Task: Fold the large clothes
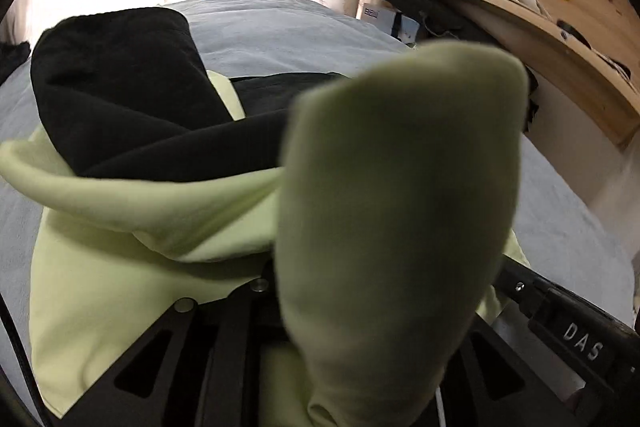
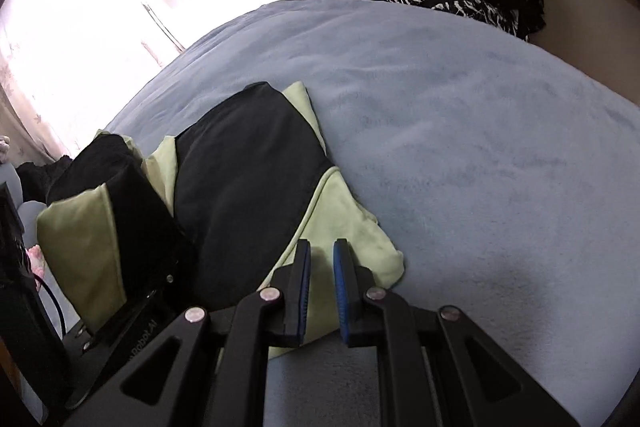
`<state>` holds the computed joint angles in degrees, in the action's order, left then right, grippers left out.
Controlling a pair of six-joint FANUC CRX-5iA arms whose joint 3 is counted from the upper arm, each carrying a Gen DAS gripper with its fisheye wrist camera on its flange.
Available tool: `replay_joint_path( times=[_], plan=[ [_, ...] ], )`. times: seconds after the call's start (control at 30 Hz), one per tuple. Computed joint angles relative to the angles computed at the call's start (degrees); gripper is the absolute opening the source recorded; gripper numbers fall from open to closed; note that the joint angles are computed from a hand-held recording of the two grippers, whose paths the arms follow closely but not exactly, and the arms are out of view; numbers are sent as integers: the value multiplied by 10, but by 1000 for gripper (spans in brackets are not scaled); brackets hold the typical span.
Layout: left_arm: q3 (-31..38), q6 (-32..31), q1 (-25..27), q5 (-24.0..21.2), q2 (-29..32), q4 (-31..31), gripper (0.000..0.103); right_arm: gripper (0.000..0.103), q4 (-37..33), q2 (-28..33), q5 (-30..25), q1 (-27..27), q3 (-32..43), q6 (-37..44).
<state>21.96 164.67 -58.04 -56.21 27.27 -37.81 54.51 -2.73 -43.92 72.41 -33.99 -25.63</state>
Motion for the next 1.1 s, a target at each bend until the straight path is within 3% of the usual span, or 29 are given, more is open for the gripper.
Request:
replay_joint_path(
  times=[0.13,0.23,0.37,0.43,0.47,0.5,0.63,0.7,0.77,1.0,1.1],
  plan=[
    [-1,8,7,10,-7,17,17,12,7,0,-2,2,-2,0],
    [29,15,-10,-2,1,-16,17,12,31,-8,15,-10,-18,-21],
    [56,-61,22,-6,36,57,28,12,20,-15,25,-15,-20,-21],
    [46,-74,23,3,37,61,31,12,16,-17,18,-13,-17,-15],
    [37,-77,22,13,31,60,40,12,17,-20,15,-11,-18,-14],
    [16,-90,30,45,17,80,61,12,20,-24,15,-11,-20,-14],
    [-20,-101,46,91,-8,129,73,17,39,-45,21,-16,-34,-25],
    [-28,-79,41,86,-20,118,78,19,44,-54,17,-15,-35,-21],
    [-27,-73,44,87,-26,116,79,24,54,-63,24,-17,-39,-21],
    [-120,-21,34,123,-116,114,80,46,94,-95,67,-27,-44,-17],
    [-149,24,20,106,-159,81,80,51,85,-97,97,-33,-32,22]
  ],
)
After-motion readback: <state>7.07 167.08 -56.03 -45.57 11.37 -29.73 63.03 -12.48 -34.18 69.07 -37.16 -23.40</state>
